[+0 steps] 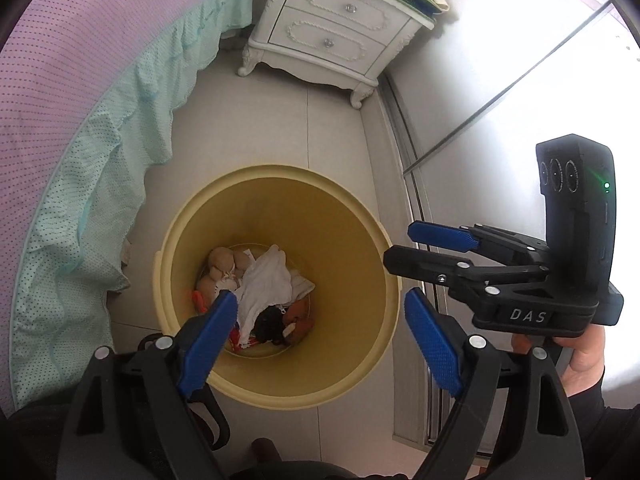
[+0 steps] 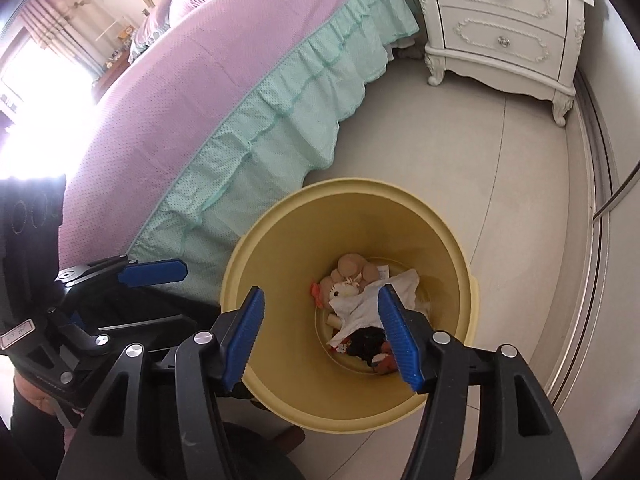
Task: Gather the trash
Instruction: 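Move both grippers back over the bed toward the last tissue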
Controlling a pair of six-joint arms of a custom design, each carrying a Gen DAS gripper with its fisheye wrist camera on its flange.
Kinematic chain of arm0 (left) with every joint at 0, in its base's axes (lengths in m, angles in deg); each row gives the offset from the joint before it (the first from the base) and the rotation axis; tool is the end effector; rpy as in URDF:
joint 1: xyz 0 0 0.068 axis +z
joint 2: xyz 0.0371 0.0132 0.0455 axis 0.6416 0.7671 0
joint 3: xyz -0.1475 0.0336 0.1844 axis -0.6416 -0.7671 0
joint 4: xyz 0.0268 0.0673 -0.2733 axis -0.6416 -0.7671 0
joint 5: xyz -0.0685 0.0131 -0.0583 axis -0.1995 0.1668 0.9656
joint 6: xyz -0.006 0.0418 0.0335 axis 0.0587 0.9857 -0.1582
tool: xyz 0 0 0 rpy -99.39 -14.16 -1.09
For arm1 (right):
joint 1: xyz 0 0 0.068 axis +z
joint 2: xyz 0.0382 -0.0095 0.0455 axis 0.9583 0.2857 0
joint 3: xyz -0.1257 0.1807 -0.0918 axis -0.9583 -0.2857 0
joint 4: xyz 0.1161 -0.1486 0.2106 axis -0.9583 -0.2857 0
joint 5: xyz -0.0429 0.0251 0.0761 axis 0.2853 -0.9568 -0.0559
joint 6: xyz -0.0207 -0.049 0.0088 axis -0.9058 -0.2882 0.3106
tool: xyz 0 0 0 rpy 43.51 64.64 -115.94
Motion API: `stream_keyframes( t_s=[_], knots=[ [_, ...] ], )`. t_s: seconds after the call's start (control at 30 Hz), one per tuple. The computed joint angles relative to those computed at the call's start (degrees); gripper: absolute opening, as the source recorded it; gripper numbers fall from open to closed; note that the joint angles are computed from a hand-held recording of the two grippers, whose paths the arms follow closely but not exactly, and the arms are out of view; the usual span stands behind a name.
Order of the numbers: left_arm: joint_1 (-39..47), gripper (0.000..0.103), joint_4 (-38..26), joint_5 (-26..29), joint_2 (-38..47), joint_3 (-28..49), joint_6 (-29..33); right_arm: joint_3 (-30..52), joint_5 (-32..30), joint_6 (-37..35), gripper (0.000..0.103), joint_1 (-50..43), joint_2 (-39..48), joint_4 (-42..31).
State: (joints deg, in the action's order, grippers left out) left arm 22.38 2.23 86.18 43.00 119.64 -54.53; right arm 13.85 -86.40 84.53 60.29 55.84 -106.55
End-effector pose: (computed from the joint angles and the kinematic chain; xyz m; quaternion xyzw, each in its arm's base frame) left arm 0.2944 -0.1137 0.1517 0.4187 0.8602 -0.2821 0.0721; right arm 0.1475 -0.0253 0.1785 0.2117 0.9389 0.1286 0.2390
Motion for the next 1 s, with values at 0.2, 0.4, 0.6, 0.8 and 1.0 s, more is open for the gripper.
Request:
stream_keyframes(
  t_s=[0.2,0.4,0.6,0.8,1.0],
  knots=[
    [5.4,0.085,-1.9,1.4,-5.9,-0.6,1.9,4.5,2.4,2.9,0.059,7.3,2.0,1.5],
    [19.4,0.085,-4.0,3.2,-14.9,1.5,5.0,15.2,7.2,4.8,0.059,21.4,12.3,10.7],
    [35.8,0.085,-6.6,5.5,-14.1,10.7,6.7,32.3,9.7,1.6,0.059,35.0,33.7,21.1],
    [50.1,0.086,-6.3,6.7,-6.6,22.5,4.8,53.7,7.0,-0.6,0.058,43.9,55.8,25.8],
    [59.1,0.089,-3.6,5.8,3.7,35.9,-0.9,78.5,2.5,-0.4,0.059,48.7,76.5,24.5]
  ],
)
